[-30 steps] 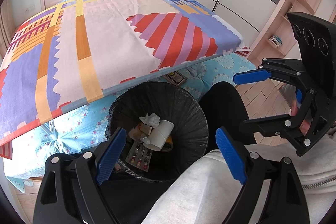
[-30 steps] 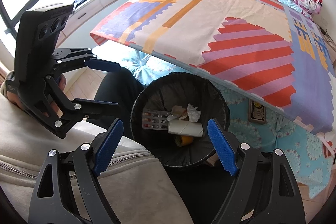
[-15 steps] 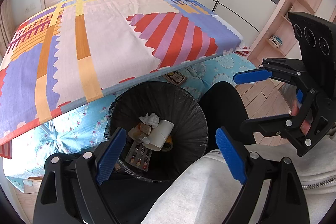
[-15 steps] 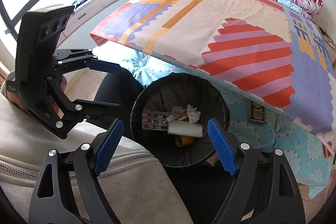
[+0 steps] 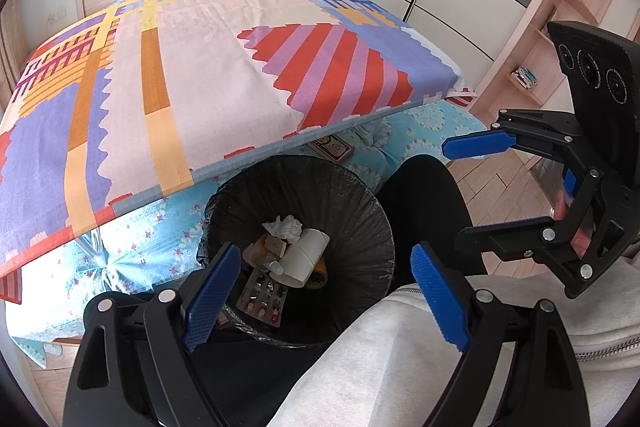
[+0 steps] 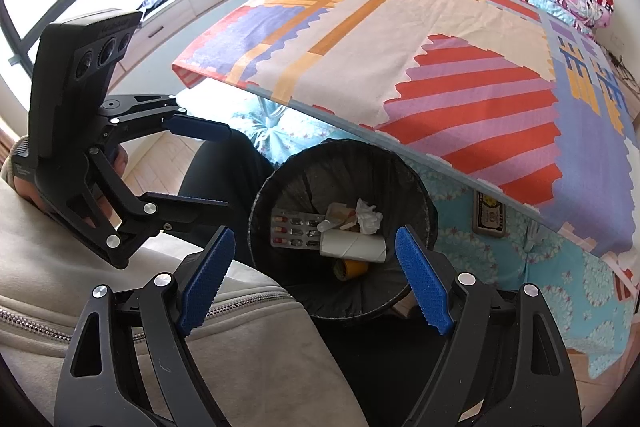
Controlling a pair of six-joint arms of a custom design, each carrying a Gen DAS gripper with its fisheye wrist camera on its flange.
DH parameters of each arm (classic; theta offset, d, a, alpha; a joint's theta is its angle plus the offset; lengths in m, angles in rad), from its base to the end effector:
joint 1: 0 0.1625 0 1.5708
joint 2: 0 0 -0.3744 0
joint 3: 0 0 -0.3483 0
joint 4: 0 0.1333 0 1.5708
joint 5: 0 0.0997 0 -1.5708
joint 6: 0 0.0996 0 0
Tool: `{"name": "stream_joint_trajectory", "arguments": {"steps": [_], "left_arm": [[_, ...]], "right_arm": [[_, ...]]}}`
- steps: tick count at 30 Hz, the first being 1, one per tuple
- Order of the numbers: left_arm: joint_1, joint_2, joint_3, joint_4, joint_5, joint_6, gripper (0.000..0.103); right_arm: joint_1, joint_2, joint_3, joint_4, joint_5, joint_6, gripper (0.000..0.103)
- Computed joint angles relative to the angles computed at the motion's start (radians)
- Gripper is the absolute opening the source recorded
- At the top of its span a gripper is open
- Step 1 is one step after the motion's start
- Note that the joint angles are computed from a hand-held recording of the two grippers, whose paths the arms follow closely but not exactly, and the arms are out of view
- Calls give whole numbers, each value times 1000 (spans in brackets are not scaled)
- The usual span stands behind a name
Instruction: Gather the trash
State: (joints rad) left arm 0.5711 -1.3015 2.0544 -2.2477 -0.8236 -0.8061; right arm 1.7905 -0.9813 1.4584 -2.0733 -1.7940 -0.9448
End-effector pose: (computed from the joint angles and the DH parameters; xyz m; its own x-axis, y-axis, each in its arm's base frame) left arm -0.2680 -0.4111 0.2048 -0.8498 0.0577 -0.5239 0.3259 0.8386 -0.4364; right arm 0.2436 -0.5805 0.2192 -0.3818 -0.9120 0.1502 -0.8999 0.4039 0.1644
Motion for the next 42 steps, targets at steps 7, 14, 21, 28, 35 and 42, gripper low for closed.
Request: {"name": "stream_joint_trajectory", "arguments": {"steps": [7,14,21,28,35,42], "left_arm": [[2,0,3,-9,-2,6,84],[0,1,2,-3,0,2,84],[-1,1,1,-4,0,0,84],[1,1,2,-4,-1,3,84],[0,4,-2,-1,1,5,84],[1,4,-4,4,3,1,84]], "right_arm": [[-1,0,-2,-4,3,-1,82],[0,-1,1,-4,2,1,82],[1,0,2,-2,2,2,82],[1,-1,6,-8,4,3,83],[1,0,2,-4,4,4,82],[1,1,1,-2,4,4,82]]}}
